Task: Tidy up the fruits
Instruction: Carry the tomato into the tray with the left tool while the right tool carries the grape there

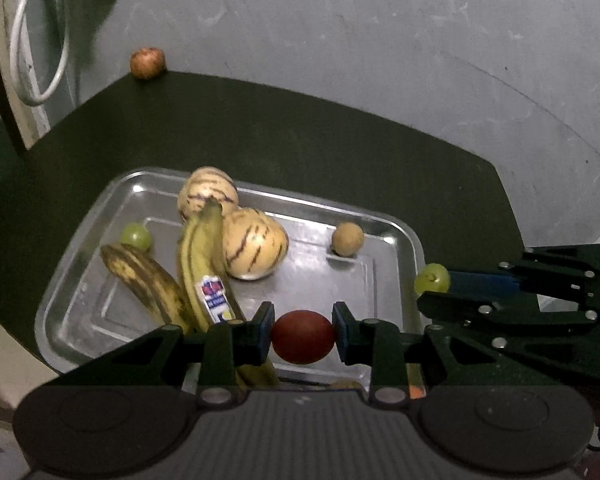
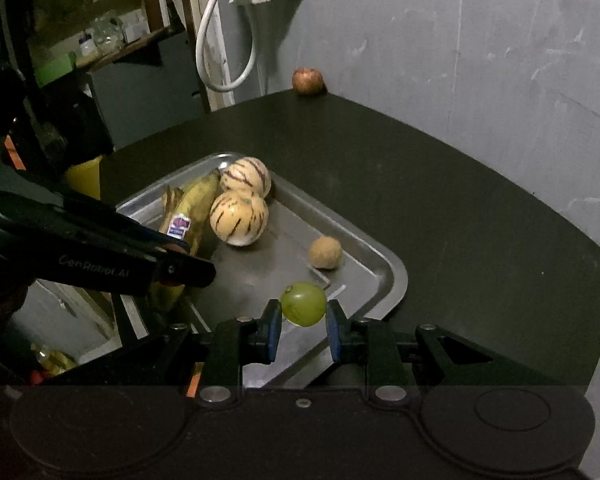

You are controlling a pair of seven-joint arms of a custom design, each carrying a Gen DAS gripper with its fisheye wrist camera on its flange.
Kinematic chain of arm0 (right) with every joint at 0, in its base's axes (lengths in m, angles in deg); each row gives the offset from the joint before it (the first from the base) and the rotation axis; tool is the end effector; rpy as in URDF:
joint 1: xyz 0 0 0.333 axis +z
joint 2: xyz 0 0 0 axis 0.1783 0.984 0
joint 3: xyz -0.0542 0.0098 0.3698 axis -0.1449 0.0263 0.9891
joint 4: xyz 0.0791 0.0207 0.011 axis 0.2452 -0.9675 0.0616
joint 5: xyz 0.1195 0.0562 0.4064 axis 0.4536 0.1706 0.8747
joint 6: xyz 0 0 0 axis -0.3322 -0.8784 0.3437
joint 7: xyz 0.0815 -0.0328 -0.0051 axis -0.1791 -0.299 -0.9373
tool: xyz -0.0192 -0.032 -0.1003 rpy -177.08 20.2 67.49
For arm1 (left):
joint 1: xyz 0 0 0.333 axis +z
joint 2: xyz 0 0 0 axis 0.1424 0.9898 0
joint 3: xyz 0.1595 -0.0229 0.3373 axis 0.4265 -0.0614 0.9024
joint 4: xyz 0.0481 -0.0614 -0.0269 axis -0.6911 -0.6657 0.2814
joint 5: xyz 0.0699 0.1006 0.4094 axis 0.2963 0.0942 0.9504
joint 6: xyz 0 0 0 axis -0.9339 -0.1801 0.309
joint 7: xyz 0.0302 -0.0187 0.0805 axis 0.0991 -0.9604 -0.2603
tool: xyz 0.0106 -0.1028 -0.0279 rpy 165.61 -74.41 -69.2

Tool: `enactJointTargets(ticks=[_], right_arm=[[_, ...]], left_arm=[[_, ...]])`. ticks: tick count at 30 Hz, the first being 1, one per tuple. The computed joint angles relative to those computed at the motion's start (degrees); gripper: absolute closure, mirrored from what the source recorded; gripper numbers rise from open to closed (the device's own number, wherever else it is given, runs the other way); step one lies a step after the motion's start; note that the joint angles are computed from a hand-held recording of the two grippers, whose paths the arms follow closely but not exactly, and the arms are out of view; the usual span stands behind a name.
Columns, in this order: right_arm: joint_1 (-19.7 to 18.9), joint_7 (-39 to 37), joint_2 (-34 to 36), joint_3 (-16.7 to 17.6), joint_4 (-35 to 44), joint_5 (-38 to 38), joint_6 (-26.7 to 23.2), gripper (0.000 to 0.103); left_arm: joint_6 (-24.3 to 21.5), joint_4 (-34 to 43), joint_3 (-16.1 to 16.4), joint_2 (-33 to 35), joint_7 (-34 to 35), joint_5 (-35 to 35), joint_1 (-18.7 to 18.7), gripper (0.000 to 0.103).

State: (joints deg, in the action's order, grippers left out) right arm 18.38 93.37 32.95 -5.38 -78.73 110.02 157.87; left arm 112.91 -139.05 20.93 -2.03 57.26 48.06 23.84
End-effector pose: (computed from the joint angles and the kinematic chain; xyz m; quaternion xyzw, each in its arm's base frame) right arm 0.6226 0.2206 0.3058 -0.8369 0.4148 -0.1369 0.3300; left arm 0.6310 -0.0621 0.2955 -0.6772 0.6659 -0.2743 0.1508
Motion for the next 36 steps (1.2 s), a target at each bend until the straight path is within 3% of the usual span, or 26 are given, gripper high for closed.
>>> enactJointTargets(ticks=[3,14,18,28,33,36], right_arm=[[1.2,3.5,0.6,-1.3,0.4,-3.0,0.2,0.078],[0.2,13.6,3.3,0.5,1.3,-12.4,3.8,0.078],[0.2,17.7,4.2,0.5,1.6,-15.9,4.6,0.078],[3.0,28.3,6.4,-4.0,3.8,-26.7,2.9,0.077],[1.3,31.2,7.0,-3.3,4.7,-31.1,0.5,0.076],[-2.1,30.3,7.3,-0.5,5.4,-32.9,-1.7,0.075]], left_arm=[[-1.1,0.3,-3.6,0.8,1.5,0.3,3.6,0.069],[-4.7,2.8,-10.0,3.5,10.4,-2.8,9.6,0.069],[-6.1,4.0,-9.8,4.3,13.2,-4.6,9.2,0.068],[-9.0,6.5,-10.4,6.1,20.2,-10.5,9.1,0.068],[-9.9,6.9,-8.7,5.6,20.4,-13.4,7.2,0.068],[-10.4,7.1,-7.1,5.1,19.3,-15.0,5.3,0.062]])
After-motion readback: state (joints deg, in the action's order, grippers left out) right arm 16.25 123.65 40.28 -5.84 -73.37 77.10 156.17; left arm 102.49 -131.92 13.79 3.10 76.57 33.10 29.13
